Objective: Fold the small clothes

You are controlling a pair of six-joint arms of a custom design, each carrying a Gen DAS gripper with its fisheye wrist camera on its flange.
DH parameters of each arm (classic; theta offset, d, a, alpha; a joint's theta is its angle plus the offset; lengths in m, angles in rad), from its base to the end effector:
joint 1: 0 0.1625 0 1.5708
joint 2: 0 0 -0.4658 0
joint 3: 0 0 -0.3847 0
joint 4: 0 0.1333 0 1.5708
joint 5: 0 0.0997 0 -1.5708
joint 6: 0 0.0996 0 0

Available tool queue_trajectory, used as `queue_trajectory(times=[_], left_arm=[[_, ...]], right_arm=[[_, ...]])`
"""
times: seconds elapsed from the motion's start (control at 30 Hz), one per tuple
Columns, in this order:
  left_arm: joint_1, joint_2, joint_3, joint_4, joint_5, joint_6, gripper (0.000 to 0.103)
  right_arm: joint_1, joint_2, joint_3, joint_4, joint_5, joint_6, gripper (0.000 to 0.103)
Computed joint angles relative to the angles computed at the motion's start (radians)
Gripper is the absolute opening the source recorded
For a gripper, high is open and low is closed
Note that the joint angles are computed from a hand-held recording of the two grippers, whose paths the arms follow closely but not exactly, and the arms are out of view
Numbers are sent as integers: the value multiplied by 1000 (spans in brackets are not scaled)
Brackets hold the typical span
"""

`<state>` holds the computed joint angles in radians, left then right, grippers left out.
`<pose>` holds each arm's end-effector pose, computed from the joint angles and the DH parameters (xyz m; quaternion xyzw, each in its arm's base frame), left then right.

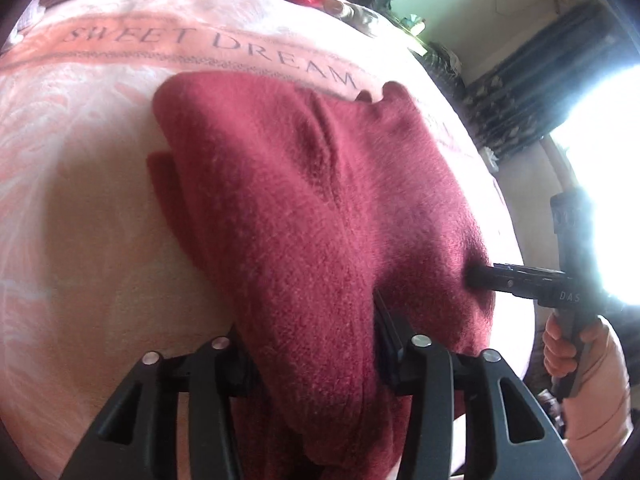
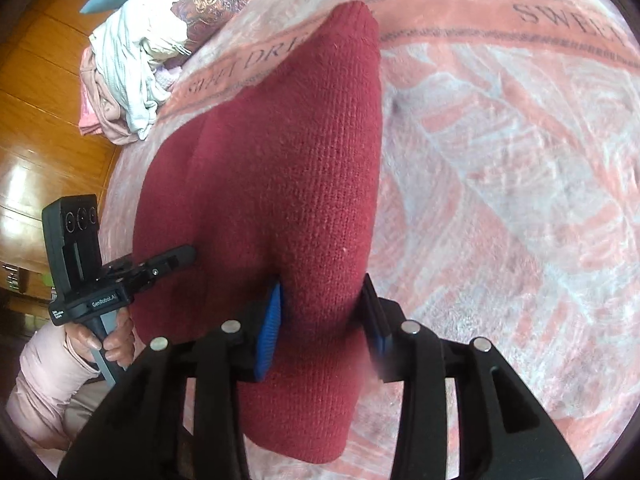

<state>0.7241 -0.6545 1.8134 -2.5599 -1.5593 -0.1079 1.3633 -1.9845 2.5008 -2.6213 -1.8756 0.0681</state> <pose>-0.3641 -0.5015 -0.0215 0.3602 0.9290 0.0727 0.0440 0.0432 -0.2968 0.3681 -0.1706 -0.9388 0.2500 0.1642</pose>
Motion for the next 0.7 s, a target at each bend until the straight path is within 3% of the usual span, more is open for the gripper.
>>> queue_trajectory(times=[0.03, 0.1, 0.2, 0.37, 0.53, 0.6, 0.7], left_arm=[[0, -3, 7, -9, 9, 20, 52], [-7, -11, 10, -4, 32, 36, 57], [-32, -37, 32, -9, 78, -3, 62], [-118, -167, 191, -101, 248, -50, 62], [-180, -222, 277, -145, 315, -49, 63], [-199, -202, 284, -144, 349, -49, 62], [-202, -170, 280, -121, 390, -50, 63]], right_arm=[[-5, -8, 8, -6, 9, -12, 50], [7, -24, 8, 17, -11, -2, 55], [66, -63, 3, 72, -65, 29, 54], [214, -78, 26, 148, -233, 151, 53], [317, -47, 32, 216, -323, 266, 48], [337, -13, 30, 226, -361, 301, 44], [314, 15, 42, 226, -367, 313, 44]])
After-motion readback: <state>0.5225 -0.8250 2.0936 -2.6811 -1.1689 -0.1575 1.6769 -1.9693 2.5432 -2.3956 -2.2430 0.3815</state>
